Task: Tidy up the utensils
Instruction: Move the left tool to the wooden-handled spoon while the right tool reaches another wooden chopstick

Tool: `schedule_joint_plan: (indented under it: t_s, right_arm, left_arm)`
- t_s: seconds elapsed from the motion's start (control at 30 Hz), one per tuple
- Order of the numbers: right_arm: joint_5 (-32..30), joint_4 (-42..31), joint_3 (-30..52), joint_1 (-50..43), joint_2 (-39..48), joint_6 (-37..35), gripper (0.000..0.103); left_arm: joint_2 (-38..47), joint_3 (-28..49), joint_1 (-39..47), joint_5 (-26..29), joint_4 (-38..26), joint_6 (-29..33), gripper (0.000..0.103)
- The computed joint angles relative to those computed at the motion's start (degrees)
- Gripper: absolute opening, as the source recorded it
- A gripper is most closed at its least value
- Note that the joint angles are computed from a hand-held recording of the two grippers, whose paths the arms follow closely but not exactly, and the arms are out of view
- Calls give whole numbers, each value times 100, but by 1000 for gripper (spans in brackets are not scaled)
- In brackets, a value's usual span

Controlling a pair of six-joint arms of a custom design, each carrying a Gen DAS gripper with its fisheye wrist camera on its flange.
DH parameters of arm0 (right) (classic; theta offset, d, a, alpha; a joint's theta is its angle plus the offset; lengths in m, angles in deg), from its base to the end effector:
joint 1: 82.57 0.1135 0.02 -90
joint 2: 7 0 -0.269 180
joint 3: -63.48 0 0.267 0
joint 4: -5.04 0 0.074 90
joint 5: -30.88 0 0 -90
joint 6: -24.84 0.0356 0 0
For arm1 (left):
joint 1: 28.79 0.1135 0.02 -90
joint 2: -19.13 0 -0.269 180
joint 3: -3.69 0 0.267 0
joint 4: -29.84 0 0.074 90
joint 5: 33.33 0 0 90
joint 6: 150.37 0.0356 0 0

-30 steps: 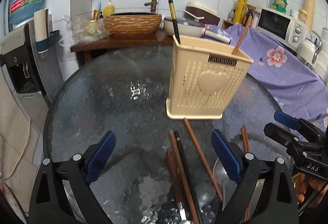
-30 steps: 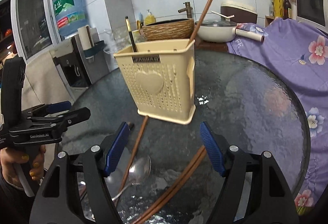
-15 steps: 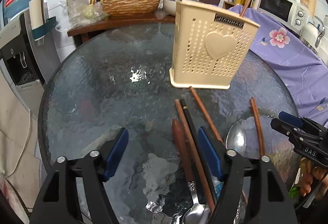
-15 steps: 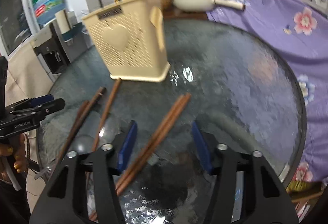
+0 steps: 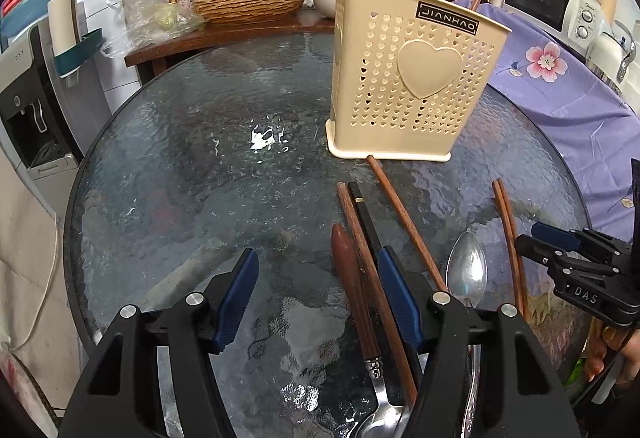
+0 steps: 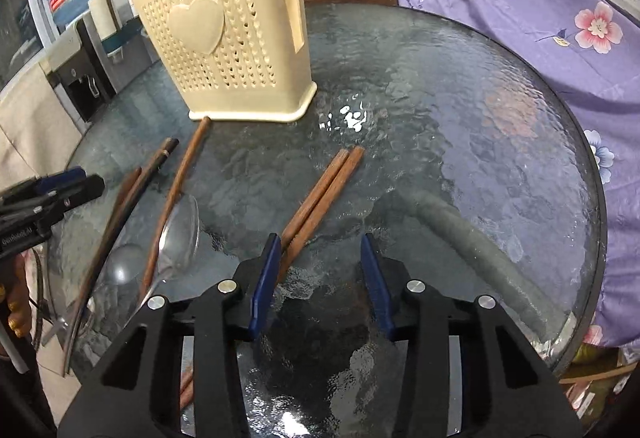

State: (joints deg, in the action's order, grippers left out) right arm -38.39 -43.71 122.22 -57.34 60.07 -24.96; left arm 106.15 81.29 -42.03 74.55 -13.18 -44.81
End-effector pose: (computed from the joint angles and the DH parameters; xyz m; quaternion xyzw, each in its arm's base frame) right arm 0.2204 0.0899 0.2325 0.1734 0.9287 0.0055 0.3278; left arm 0.3238 -0.0874 0.2529 0.2810 0.8934 -0.1407 0.3209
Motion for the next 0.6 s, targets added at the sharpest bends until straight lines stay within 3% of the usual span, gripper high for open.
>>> schedule_joint_plan:
  t_s: [0.37,0.6]
  right_arm:
    - [-111,-53,-115,-378,-184,-339,40]
    - [-256,107,242,-626,339,-599,27]
  left_arm:
    - [507,459,-259,-194,-100,76,52]
    - [749,662,-307,-324,-105,87,51]
